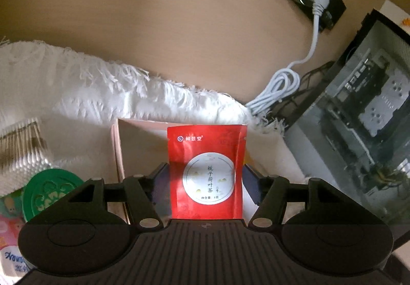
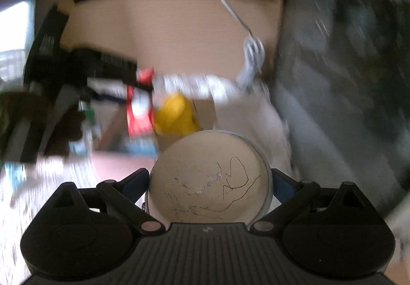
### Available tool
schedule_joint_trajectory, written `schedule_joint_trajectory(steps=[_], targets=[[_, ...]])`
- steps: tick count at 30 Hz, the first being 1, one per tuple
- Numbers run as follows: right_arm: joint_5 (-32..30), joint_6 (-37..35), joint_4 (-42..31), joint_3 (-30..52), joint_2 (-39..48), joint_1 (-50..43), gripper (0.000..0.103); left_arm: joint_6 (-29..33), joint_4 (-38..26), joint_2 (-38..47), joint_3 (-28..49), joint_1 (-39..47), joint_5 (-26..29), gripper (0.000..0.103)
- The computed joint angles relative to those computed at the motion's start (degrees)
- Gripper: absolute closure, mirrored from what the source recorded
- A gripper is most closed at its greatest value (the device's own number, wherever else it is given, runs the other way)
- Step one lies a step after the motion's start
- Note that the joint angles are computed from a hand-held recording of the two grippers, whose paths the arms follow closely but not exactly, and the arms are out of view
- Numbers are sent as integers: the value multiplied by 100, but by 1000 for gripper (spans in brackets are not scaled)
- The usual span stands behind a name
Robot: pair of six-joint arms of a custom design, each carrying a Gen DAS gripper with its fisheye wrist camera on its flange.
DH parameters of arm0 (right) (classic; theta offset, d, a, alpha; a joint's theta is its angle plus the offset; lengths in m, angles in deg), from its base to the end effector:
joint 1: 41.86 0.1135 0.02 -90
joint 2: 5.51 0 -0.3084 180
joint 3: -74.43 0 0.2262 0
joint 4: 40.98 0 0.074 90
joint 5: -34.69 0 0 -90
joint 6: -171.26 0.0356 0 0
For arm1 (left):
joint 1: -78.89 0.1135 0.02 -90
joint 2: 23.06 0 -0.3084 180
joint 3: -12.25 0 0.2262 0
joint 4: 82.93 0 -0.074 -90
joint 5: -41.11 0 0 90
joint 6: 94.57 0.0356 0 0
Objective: Organize soft objects
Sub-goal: 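Release the red sachet into the pink box with the left gripper while the right lowers the beige case in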
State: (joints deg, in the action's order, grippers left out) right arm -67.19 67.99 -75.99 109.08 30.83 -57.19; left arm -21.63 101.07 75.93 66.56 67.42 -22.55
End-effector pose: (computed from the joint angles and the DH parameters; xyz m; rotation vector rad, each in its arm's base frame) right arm 0.0839 -0.0154 0.2245 -0.0751 2.1946 -0.0507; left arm 0.3000 -0.0770 0.1900 0.1346 2.3095 -0.7819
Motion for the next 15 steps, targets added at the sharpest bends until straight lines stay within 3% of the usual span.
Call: schedule_joint_trajectory(steps=[4, 6, 8, 11, 15], targets=[[1083, 399, 2285, -138, 1615, 1476, 5, 53, -1020, 378, 837, 62, 398, 36], [1098, 368, 3732, -356, 2650, 1684, 4, 118, -1290, 520, 1156, 0, 229, 36], [1120, 405, 4707, -354, 3874, 1745, 4, 373, -1771, 738, 1588, -145, -123, 36], [1356, 641, 5031, -208, 4804, 1782, 4, 957, -2501, 1032, 2065, -407, -675, 40], [1117, 612, 5030, -421, 4517, 1703, 4, 1241, -2758, 1147, 2099, -558, -1002, 40]])
